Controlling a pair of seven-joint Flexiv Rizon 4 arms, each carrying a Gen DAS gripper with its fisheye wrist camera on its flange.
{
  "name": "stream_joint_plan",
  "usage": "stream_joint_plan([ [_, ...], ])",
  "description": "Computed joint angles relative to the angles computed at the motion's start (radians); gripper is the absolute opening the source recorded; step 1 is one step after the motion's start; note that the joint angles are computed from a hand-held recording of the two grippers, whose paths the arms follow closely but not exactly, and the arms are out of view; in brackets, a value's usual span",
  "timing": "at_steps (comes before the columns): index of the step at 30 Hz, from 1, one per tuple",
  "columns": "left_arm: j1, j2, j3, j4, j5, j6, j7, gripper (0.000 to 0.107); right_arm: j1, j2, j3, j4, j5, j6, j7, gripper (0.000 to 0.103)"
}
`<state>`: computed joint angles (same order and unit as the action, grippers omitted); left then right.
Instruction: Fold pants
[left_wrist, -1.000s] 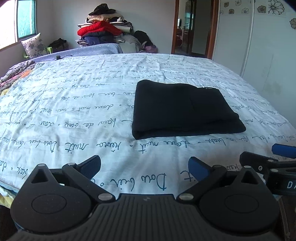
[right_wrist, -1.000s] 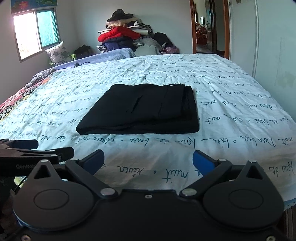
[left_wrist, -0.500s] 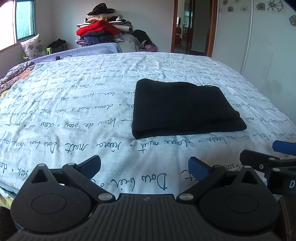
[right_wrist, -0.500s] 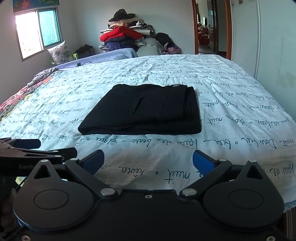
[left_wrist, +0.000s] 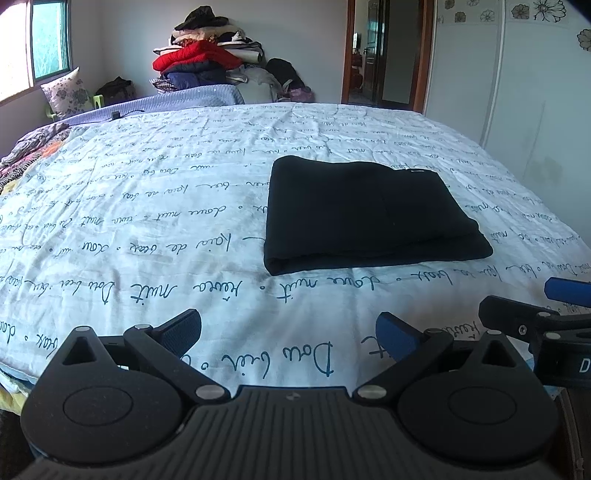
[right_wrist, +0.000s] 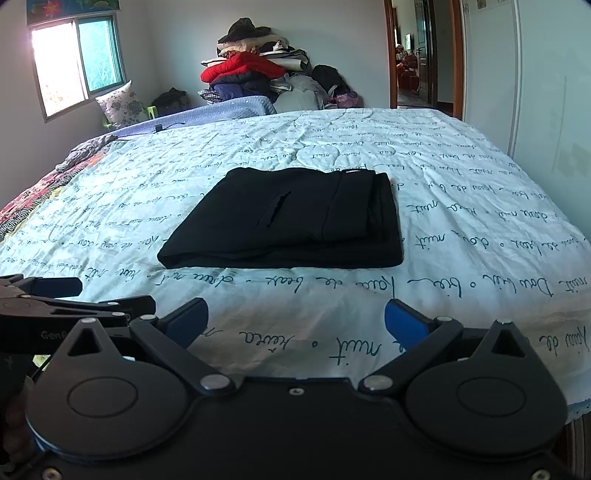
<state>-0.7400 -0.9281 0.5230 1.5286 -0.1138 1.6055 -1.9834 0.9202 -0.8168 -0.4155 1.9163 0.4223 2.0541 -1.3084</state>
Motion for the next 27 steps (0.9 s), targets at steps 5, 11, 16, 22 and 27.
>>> stream_joint_plan([
  [5, -0.001, 0.001, 0.001, 0.004, -0.001, 0.004, -0.004, 0.102, 0.002, 0.002, 0.002, 0.001, -0.003, -0.002, -0.005, 0.103],
  [11, -0.005, 0.001, 0.006, 0.004, -0.001, 0.001, -0.006, 0.103, 0.000, 0.003, 0.005, -0.001, -0.002, 0.001, -0.007, 0.103],
  [16, -0.004, 0.002, 0.005, 0.004, 0.002, -0.005, -0.011, 0.103, 0.006, 0.003, -0.001, -0.005, 0.001, 0.001, -0.010, 0.103],
  [22, -0.014, -0.004, 0.024, -0.004, 0.013, -0.021, -0.028, 0.103, 0.012, 0.000, -0.005, -0.010, 0.003, -0.002, -0.012, 0.103],
  [27, -0.017, -0.007, 0.033, -0.008, 0.025, -0.024, -0.050, 0.103, 0.015, -0.001, -0.010, -0.008, 0.011, 0.004, -0.014, 0.103],
])
